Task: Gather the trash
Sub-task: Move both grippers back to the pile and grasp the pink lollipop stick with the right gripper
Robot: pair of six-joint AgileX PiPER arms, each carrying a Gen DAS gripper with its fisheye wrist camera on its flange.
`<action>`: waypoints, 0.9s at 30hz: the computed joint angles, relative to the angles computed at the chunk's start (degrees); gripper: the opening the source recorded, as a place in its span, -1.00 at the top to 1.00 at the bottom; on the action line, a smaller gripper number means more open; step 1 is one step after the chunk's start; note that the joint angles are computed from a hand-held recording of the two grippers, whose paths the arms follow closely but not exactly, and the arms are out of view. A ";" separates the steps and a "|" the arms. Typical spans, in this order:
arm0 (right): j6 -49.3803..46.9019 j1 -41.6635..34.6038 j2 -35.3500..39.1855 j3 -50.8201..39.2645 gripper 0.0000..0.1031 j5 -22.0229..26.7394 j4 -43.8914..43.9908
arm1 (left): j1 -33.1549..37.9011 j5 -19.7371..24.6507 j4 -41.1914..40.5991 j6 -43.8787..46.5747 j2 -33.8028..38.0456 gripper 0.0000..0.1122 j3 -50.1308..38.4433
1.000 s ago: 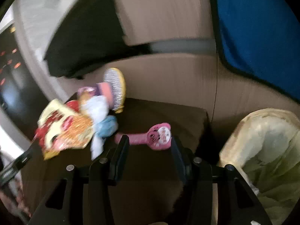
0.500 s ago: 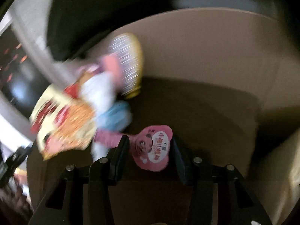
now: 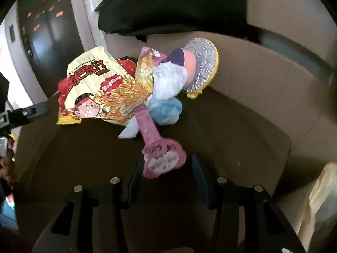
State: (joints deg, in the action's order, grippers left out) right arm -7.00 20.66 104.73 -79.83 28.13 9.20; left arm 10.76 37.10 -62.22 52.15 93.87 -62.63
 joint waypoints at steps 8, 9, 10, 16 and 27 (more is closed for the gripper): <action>-7.10 -0.51 8.14 -10.09 0.13 7.18 6.70 | 0.49 0.78 0.54 0.23 -0.51 -0.09 0.40; -5.60 0.43 8.00 -9.63 0.11 6.23 3.97 | 0.42 0.77 0.52 0.20 -0.46 -0.09 0.44; -3.83 1.29 7.96 -9.52 0.10 5.96 1.06 | 0.28 0.79 0.52 0.10 -0.42 -0.09 0.48; 2.85 2.25 5.37 -6.71 0.16 6.43 -5.30 | -1.98 0.60 0.12 0.61 -1.38 -0.09 0.81; 0.53 -8.91 -16.66 15.60 0.16 -2.80 11.62 | -18.89 -9.60 1.09 -1.97 1.24 -0.09 -4.61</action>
